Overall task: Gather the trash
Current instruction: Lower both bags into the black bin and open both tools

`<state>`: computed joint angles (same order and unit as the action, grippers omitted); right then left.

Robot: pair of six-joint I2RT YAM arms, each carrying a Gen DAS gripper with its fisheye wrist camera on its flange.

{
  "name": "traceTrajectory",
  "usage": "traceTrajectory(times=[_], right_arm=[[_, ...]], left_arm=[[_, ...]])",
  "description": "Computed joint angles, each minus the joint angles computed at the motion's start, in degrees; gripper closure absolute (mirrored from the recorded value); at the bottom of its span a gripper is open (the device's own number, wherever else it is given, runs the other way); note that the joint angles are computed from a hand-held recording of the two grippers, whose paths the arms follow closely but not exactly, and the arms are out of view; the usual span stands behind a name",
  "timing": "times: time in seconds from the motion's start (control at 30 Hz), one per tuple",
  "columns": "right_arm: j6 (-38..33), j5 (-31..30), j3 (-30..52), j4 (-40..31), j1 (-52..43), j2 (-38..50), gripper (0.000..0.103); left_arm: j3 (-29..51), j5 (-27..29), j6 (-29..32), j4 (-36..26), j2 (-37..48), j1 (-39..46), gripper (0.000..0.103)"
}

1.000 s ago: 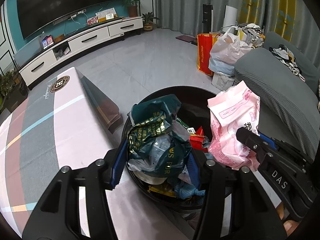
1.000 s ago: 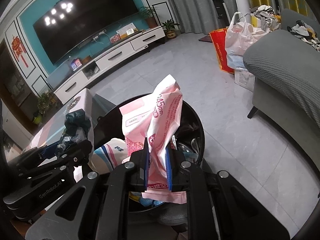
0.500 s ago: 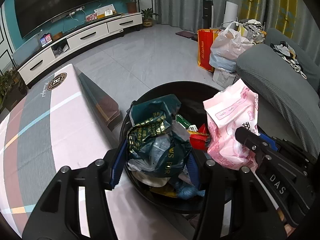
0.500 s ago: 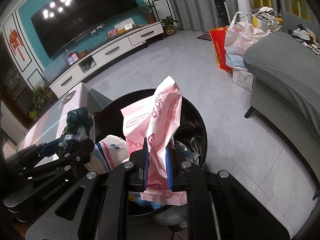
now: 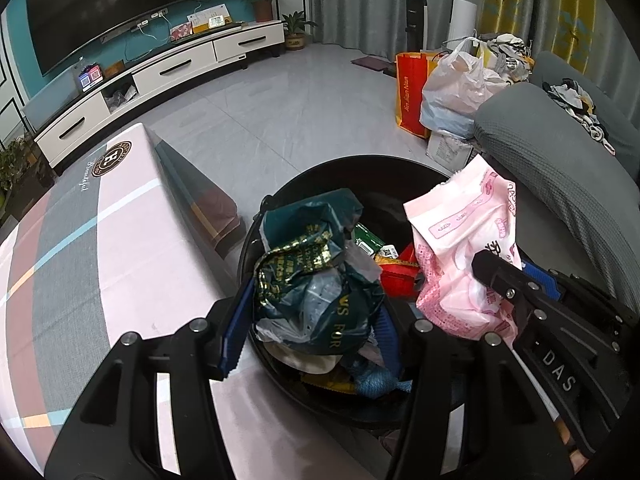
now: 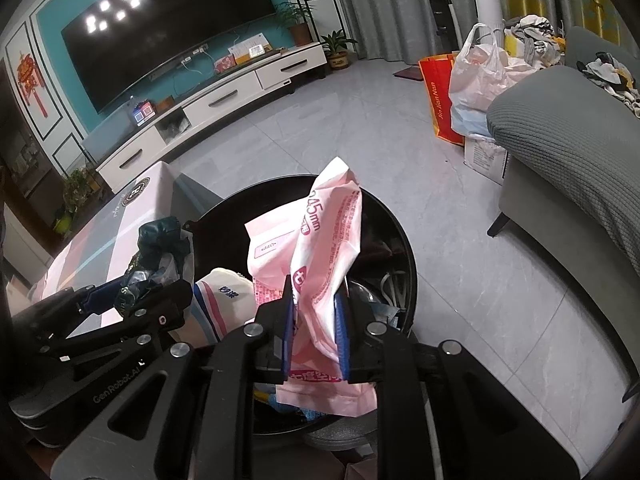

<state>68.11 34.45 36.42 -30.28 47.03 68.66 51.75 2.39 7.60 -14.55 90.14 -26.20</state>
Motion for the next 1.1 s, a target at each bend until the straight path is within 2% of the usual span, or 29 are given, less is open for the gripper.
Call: traceTrajectory(times=[0.67,0.9,1.03,1.1], right_arm=[[1.79,0.21,0.47,-1.7,-0.06,0.46,0.067],[4.1,1.72,0.95,-4.2,1.38,-0.3,0.054],[7.08,3.61,2.47,-7.93,3.72,-0.42,0.046],[9.05,4.44,4.1,-11.21,5.25,0.05,0.038]], left_arm=[[-0.69,0.53,0.26,0.25,-1.14,0.25,0.034],[-1.77,0.62,0.7,-0.69,-4.1,0.9,0.028],[-2.81,0.57,0.89,-2.11,-6.89,1.73,0.019],[-3.85,0.32,1.05,-3.2,-9.31,2.22,0.014]])
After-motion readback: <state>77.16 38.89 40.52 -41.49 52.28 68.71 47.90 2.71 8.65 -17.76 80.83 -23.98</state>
